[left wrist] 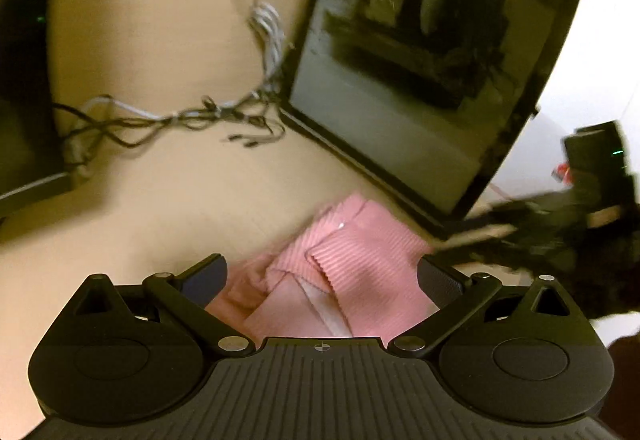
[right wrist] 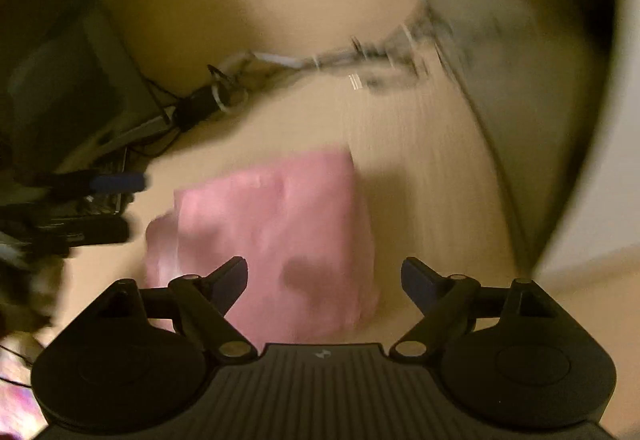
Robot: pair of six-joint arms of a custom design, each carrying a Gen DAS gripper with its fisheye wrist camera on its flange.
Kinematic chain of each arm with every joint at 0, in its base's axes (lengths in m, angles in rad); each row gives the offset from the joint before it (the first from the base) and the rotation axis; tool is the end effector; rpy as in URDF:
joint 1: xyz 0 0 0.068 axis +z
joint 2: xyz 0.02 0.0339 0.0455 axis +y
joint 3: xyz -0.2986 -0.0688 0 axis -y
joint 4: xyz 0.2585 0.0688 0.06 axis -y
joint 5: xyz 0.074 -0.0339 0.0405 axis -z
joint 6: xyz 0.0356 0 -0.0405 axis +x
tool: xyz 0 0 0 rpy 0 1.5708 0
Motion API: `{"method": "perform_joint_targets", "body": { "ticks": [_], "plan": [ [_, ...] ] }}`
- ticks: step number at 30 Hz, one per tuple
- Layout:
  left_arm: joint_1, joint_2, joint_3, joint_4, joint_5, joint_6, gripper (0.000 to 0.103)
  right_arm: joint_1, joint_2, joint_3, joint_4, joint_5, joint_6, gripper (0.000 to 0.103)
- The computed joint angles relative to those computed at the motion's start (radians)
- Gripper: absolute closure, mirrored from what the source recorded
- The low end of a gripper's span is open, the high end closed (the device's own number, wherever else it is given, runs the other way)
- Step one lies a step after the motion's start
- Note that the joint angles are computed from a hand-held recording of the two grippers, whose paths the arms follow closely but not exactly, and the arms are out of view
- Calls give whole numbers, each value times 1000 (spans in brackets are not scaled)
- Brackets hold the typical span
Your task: Fold clothes
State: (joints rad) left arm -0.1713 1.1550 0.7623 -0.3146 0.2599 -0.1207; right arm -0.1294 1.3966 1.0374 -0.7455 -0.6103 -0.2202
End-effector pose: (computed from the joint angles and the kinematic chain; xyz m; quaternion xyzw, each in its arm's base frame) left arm 0.2384 -0.0505 0.2727 0.0770 0.8989 -0.1768 0.3934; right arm 0.2780 -0.0156 0.2807 -0.1114 0.9239 0.2496 0.2678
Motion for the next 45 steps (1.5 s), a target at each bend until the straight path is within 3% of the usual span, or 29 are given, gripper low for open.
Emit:
{"method": "perform_joint_targets", "body": {
  "ticks": [5, 7, 9, 11, 15, 20, 22, 25, 28, 33, 36, 39, 42, 45],
  "plan": [
    [33, 114, -33, 102, 57, -26, 0, -41, -29, -70, -34, -38, 67, 18],
    [47, 167, -31, 139, 70, -21, 0, -48, -25, -88, -42, -72, 98, 23],
    [62, 234, -12, 154, 93, -8, 0, -29, 19, -86, -38, -123, 138, 53],
    [85, 303, 20, 128, 139, 0, 0, 11, 45, -82, 4, -101, 187, 60],
    [73, 238, -15, 78, 122, 0, 0, 95, 77, -54, 130, 17, 198, 60],
    [-59, 77, -152, 104, 29, -204, 0, 205, 162, 40, 270, 171, 102, 60],
    [-132, 48, -185, 159, 17, -321, 0, 211, 200, 98, 266, 164, 89, 58],
    [-221, 9, -246, 279, 56, -493, 0, 211, 199, 136, 279, 133, 52, 40],
    [-282, -47, -264, 293, 37, -548, 0, 197, 136, 88, 315, 119, -41, 40],
    [-233, -248, -288, 142, -61, -589, 0, 171, -41, -73, 344, 39, -283, 48],
    [-162, -336, -290, 33, -154, -641, 0, 168, -95, -112, 264, -20, -317, 48],
    [-95, -367, -291, -11, -200, -706, 0, 155, -67, -98, 183, -100, -236, 48],
    [-57, -370, -286, -20, -215, -733, 0, 146, 27, -45, 142, -188, -69, 43],
    [-79, -382, -286, -41, -244, -764, 0, 162, 104, -12, 186, -253, 105, 42]
  ]
}}
